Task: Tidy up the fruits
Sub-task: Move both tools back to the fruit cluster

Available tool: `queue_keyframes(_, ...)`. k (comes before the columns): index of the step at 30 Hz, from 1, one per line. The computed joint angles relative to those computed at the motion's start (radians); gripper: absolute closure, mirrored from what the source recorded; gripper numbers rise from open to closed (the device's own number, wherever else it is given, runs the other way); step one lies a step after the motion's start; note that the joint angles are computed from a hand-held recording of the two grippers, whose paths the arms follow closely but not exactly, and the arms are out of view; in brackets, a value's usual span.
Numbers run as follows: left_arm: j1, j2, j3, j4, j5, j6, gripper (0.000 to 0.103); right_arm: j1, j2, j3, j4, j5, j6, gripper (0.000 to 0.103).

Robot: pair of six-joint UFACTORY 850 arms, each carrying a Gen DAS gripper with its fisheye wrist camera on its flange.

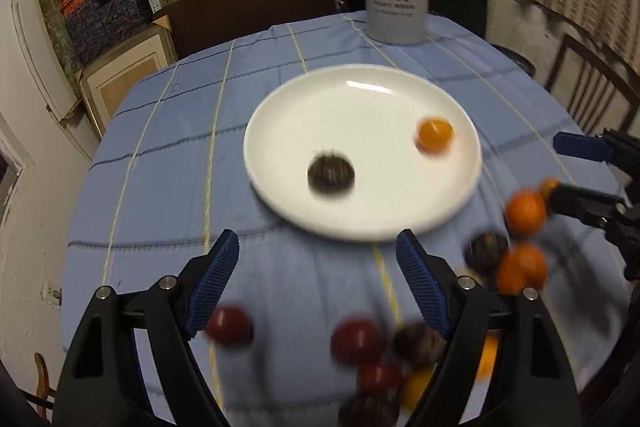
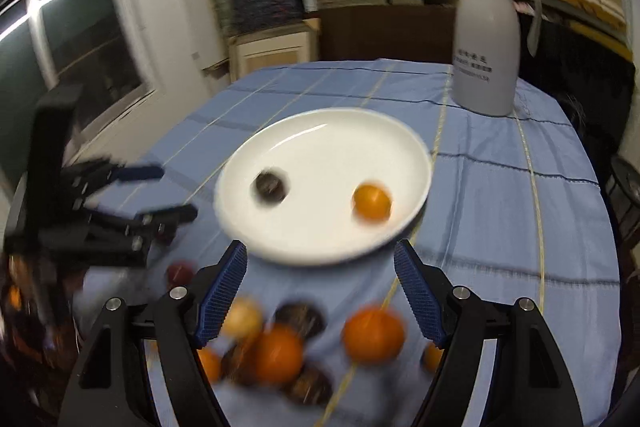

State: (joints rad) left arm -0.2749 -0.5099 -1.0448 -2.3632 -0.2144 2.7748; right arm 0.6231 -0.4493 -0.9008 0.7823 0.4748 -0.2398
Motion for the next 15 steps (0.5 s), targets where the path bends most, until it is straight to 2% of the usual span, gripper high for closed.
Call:
queue_keyframes(2,0.024,0.034,0.058,0.028,-0.028,0.002,0.024,0.057,0.016,0.045,0.024,0.023,-0.034,0.026)
queue_keyframes(4,0.054,0.057,0.098,0.156,-0.053,-0.103,0.024,0.12,0.015,0.072,0.105,0.062,-0.117,0.028)
queue_keyframes(6,0.072,0.07,0.126,0.164,-0.059,-0.087,0.024,0.151,0.008,0.084,0.135,0.065,-0.16,0.033)
queue_keyframes(8,0.088,0.078,0.152,0.152,-0.065,-0.049,0.024,0.161,-0.006,0.081,0.176,0.041,-0.21,0.036)
queue_keyframes(9,0.097,0.079,0.162,0.191,-0.068,-0.068,0.024,0.16,-0.015,0.077,0.208,0.029,-0.241,0.036)
queue_keyframes(15,0.104,0.071,0.211,0.209,-0.089,0.001,0.024,0.118,-0.077,0.028,0.3,-0.045,-0.345,0.041)
